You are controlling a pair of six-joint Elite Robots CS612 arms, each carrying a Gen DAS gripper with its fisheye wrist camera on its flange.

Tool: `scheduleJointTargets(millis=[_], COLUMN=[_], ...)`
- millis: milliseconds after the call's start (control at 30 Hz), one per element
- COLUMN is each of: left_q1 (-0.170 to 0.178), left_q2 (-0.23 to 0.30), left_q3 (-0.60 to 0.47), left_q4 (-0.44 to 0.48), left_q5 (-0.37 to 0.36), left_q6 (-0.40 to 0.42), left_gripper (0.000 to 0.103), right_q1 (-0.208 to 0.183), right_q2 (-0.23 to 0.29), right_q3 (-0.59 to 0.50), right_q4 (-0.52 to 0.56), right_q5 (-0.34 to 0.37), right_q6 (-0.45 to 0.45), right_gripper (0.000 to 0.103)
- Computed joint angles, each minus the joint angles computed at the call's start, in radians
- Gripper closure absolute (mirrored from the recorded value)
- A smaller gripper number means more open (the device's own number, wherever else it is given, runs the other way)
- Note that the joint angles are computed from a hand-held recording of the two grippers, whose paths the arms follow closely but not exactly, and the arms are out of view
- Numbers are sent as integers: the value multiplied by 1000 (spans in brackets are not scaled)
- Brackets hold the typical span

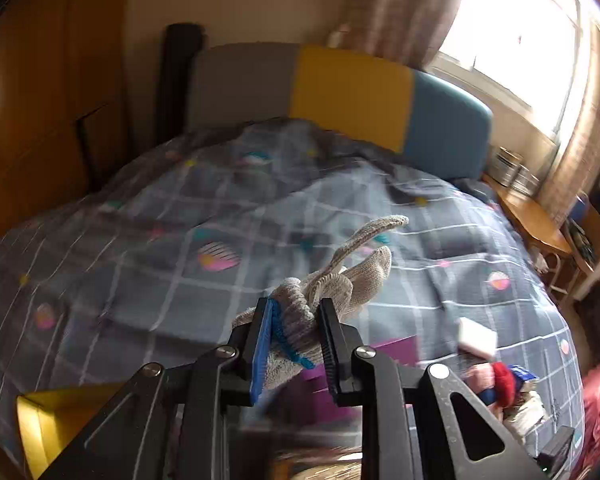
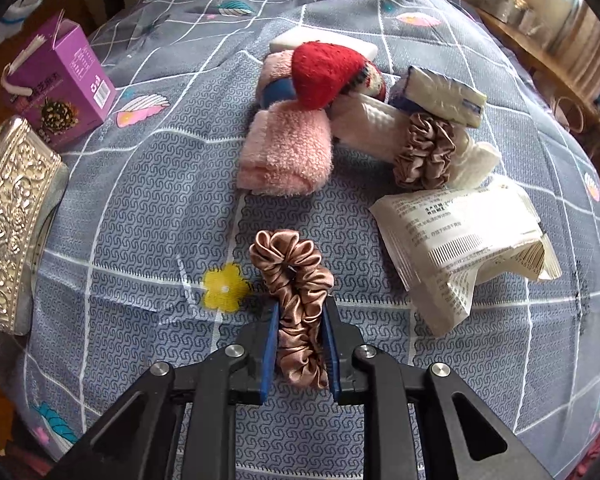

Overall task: Organize soft objects
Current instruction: 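Carry the white glove with the left tool while the right tool grasps the brown scrunchie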

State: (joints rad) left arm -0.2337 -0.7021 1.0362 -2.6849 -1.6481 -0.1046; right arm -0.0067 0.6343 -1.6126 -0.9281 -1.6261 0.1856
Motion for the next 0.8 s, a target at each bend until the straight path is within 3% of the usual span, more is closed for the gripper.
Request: scheduleJointTargets(millis=[267,433,600,800], left_q1=[108,154,171,160], left_q2=[-82,-110,-113,-127], left_q3=[245,357,408,460], left_q4=[-104,-155,-132,-122], left_q5=[21,42,35,-4], left_q6=[-121,-219,-282,-187], left_gripper=[80,80,76,64], right_q1=[29,39,56,64], right_q2=[-3,1,4,5], right_q3=[11,6,6,2], right_q4=[-8,-18,-25,-24], right_q5=[-55,-74,-103,-106], right_q6=[-15,-16,-22,-7], right_gripper=[82,82,82,82])
